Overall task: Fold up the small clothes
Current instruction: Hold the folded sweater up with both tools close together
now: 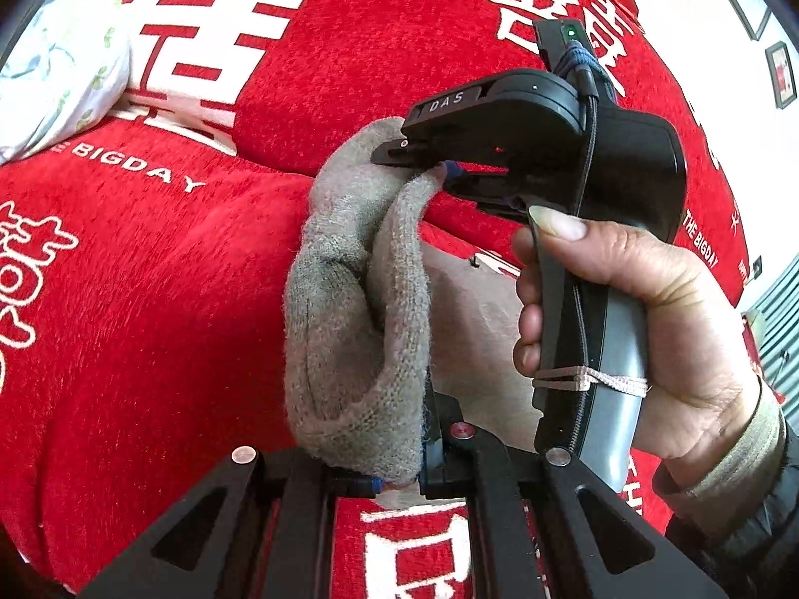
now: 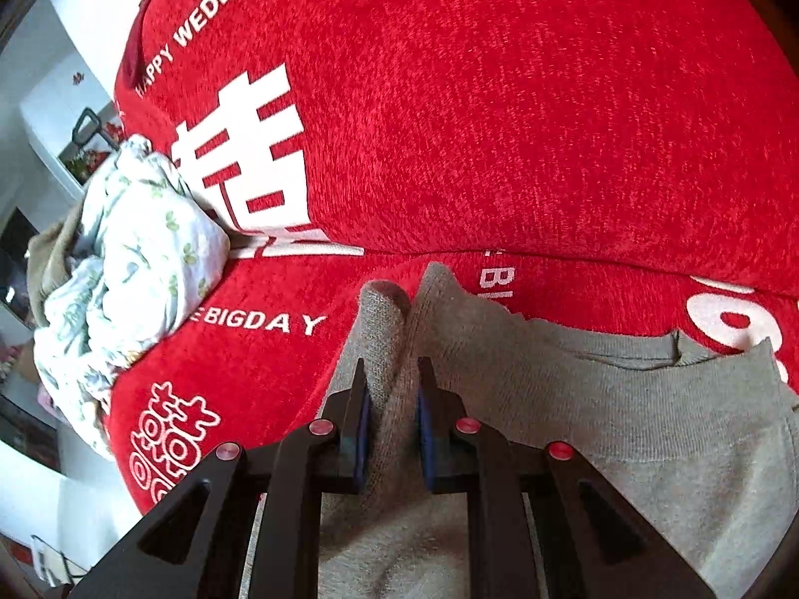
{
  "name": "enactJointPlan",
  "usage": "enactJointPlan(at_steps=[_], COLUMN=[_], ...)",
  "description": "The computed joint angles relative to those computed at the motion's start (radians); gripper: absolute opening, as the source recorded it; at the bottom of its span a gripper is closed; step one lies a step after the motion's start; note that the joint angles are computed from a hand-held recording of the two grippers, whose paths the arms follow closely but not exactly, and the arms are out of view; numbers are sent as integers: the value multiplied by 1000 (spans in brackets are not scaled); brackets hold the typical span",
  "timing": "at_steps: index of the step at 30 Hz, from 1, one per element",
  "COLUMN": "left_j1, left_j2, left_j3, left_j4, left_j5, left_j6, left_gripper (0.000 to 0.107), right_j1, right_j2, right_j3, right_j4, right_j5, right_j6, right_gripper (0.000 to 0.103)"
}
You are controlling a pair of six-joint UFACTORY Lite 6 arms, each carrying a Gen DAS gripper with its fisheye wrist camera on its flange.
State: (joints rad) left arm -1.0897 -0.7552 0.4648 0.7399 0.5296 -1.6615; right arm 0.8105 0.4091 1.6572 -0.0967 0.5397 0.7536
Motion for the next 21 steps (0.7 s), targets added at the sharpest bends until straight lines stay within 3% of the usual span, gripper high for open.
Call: enactJointPlan(at_steps=[10, 21], left_j1=[-92, -155], left_j2=[230, 465], left_j3=[206, 399], left_j4=[43, 50], left_j5=[69, 114], left_j6=[-30, -12], left_gripper=[10, 10], right_j1=[-123, -362], right_j2=[-196, -376], right_j3=[-240, -518], right_j4=[296, 996], right_j5=[-108, -103], right_j6=[-252, -933], right_gripper=[17, 17])
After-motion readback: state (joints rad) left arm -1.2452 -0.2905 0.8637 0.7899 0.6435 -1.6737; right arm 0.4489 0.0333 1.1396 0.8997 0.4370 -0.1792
